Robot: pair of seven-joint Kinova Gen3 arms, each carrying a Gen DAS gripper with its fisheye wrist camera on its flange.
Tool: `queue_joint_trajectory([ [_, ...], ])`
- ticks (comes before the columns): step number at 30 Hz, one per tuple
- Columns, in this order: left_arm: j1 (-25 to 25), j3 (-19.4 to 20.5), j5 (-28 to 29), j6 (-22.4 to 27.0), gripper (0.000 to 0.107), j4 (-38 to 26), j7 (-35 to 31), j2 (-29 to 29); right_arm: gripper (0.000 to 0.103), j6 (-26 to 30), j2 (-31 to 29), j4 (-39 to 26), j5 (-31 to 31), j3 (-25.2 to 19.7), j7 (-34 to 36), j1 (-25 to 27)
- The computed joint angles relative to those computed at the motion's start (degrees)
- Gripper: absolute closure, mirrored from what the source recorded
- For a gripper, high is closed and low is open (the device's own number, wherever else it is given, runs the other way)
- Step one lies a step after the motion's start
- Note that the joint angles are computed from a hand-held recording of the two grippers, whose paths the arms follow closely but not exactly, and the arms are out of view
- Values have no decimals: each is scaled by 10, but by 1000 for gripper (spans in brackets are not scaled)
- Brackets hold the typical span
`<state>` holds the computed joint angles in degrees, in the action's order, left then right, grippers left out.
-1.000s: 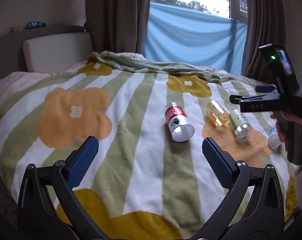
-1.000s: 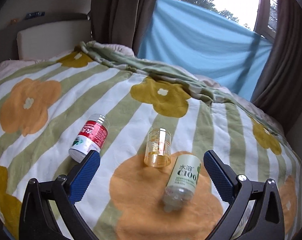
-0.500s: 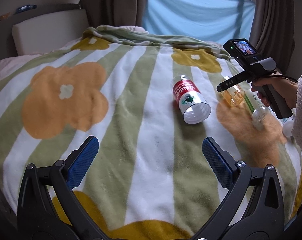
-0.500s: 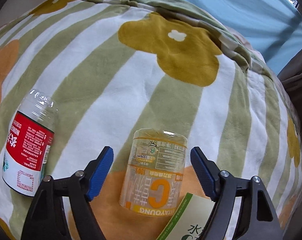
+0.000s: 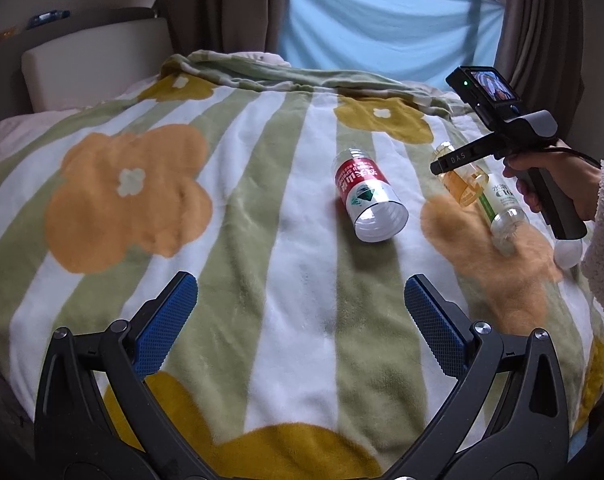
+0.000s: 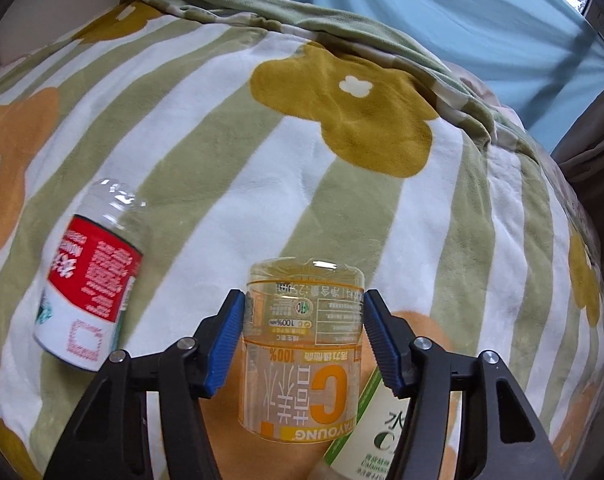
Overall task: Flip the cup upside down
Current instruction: 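Move the right gripper to the orange-labelled cup and close on it, then lift the cup with the right gripper toward the left gripper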
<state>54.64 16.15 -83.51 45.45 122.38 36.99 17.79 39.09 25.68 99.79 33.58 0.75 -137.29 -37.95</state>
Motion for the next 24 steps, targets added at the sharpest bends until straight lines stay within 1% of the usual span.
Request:
queue_joint_trajectory([
  [2,5,5,4,1,4,2,-7,-8,47,-10,-35,29,7,-4,-16,-14],
  [5,15,13,13,8,4,1,-19,-16,47,-15,-94,78,17,-22,-47,-31],
  [10,35,25,25,17,4,-9,-32,-20,47,-3,-187,164,20,-76,-116,-41],
  [13,49,30,35,15,4,-17,-39,-16,47,-10,-222,216,11,-112,-167,-40],
  [16,62,31,50,10,4,-28,-55,-8,47,-20,-233,259,17,-146,-226,-38],
  [18,68,29,64,0,4,-35,-68,-4,47,-47,-232,281,10,-157,-246,-30],
  [21,71,21,84,-27,4,-37,-74,-4,47,-83,-223,310,33,-161,-297,-25],
  [22,74,18,86,-33,4,-34,-70,-6,47,-89,-217,316,35,-156,-305,-31],
  [24,81,15,91,-35,5,-30,-67,-9,47,-106,-200,320,28,-154,-301,-24],
])
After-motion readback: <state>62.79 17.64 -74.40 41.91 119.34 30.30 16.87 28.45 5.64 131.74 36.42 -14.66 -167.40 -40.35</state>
